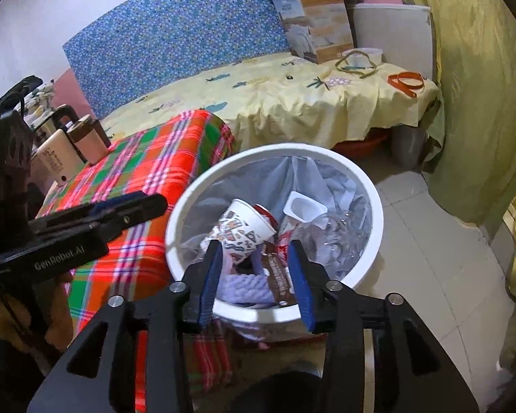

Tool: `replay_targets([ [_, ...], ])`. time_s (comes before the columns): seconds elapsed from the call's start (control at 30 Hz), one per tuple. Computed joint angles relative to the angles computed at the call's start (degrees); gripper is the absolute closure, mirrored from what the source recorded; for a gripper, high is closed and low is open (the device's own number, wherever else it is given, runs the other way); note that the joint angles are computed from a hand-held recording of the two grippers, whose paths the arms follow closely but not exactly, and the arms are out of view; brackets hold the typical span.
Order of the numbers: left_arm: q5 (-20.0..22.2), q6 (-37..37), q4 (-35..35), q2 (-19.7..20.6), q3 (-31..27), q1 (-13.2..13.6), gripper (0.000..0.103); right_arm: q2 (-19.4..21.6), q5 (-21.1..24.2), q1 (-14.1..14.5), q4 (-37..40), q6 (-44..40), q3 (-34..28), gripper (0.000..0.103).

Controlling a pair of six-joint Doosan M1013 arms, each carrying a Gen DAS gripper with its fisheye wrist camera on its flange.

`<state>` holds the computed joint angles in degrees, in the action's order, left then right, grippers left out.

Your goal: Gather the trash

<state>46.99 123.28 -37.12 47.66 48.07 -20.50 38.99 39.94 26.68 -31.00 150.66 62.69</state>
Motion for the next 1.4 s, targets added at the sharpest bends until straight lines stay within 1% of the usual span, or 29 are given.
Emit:
replay_targets([
  [0.1,-1.6,0.7,-0.5,-1.8,3.2,0.2,0.060,-0.3,-1.4,0.6,-1.4,1.1,0.6,0.053],
  [0.4,-8.0,5.0,-2.8,-7.3,12.3,0.9,0.060,-1.2,-1.7,2.3,-6.5,4.9,2.0,0.052],
  [0.5,-10.4,6.4,-3.5,-9.1,15.3,1.1,0.058,-1.6,-1.4,2.9,-8.1,6.4,2.6,0.052],
  [0.73,-13.9,10.0,-6.2,-12.3,21.1,1.3,0.057,-2.5,-1.5,4.2,-10.9,8.8,4.1,0.052],
  [1.0,-17.4,11.8,-7.2,-14.6,25.4,1.5,0.057,-3.0,-1.3,5.2,-12.4,10.4,5.0,0.052],
  [1.27,-19.2,13.6,-8.9,-16.3,28.3,1.7,0.057,-3.4,-2.0,6.0,-13.3,11.5,5.7,0.052],
  [1.4,-20.7,13.4,-8.5,-16.9,29.3,1.6,0.057,-3.4,-2.1,6.1,-13.9,11.9,5.8,0.052],
])
